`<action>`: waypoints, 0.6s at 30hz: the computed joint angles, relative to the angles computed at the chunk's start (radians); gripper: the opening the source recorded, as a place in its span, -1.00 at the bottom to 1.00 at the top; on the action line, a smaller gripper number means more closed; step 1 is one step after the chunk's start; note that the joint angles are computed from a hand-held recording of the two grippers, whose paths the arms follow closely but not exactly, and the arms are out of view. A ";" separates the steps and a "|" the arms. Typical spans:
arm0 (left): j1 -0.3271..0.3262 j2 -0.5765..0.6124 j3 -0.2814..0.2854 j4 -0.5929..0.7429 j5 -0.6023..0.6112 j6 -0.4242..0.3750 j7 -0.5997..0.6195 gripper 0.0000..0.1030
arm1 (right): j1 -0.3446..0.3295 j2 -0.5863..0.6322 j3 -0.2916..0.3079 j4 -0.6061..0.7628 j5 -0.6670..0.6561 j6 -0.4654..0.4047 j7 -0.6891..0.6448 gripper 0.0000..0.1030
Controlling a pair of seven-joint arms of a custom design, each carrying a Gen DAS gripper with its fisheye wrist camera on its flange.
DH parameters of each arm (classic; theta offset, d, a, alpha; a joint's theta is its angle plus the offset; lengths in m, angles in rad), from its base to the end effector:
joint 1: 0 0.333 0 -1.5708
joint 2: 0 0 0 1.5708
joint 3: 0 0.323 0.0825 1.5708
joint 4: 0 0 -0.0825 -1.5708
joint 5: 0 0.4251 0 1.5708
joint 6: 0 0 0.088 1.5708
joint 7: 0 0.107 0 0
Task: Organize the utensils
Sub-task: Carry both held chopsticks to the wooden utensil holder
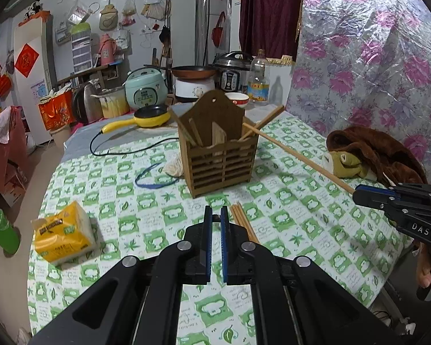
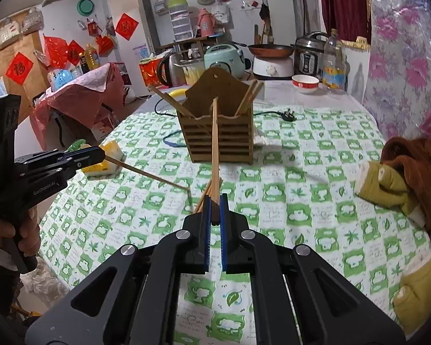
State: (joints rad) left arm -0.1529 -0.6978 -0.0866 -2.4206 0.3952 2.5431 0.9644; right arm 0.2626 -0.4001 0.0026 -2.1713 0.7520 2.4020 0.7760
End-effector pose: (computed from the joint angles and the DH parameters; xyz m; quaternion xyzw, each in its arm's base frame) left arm 0.4121 -0.1142 0.6396 -0.6780 0.5950 -0.2910 0.3187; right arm 0.4983 0.1406 0.6262 -0.8100 0.3986 -0.0918 0.4203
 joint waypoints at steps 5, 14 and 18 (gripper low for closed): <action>0.004 0.026 0.004 0.032 0.001 0.014 0.013 -0.89 | -0.011 0.052 0.006 0.069 -0.036 -0.051 0.051 -0.87; 0.010 0.049 0.005 0.049 -0.004 0.012 0.029 -0.89 | -0.024 0.118 0.016 0.155 -0.072 -0.076 0.116 -0.87; 0.012 0.043 0.006 0.035 -0.007 0.023 0.025 -0.89 | -0.022 0.126 0.012 0.160 -0.055 -0.069 0.114 -0.87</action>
